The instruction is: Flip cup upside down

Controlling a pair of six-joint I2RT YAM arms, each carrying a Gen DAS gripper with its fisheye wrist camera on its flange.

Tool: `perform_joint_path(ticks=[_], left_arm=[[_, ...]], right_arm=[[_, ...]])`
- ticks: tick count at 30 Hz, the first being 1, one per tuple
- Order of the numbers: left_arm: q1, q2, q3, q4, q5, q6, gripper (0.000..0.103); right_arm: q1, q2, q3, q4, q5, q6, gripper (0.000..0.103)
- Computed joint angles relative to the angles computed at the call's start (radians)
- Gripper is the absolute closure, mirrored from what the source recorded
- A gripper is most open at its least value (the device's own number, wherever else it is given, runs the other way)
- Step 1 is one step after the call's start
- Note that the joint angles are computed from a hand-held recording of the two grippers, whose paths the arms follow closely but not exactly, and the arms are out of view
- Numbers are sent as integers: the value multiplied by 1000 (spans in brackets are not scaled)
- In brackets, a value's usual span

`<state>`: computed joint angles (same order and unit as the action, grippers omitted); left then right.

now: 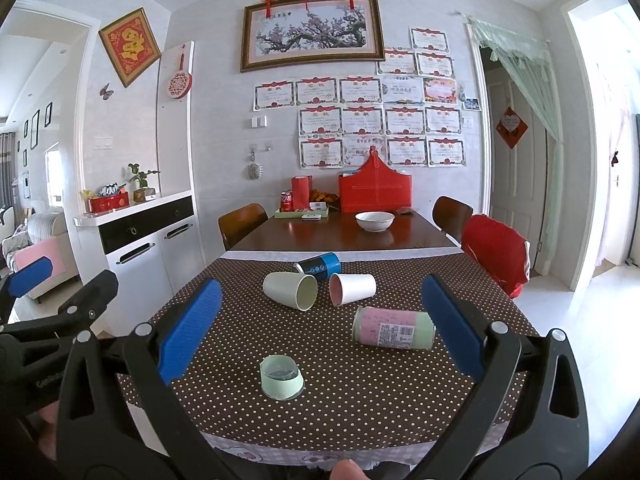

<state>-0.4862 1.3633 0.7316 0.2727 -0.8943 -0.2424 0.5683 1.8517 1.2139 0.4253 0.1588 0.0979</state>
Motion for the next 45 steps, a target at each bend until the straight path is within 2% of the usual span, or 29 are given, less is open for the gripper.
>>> perform_joint_path(ticks=[23,31,37,45], left_arm=[[0,0,0,0,1,-1,4],[1,-1,2,-9,6,-6,4],[27,86,0,51,45,-5,4],[95,233,48,67,140,-13,4]], right_arm=[[2,-3,-5,8,3,-2,5],[-3,-28,3,-26,-2,-6,5],[-40,-8,46,-72,-30,-11,5],[-118,131,159,-156,-60,-3,5]])
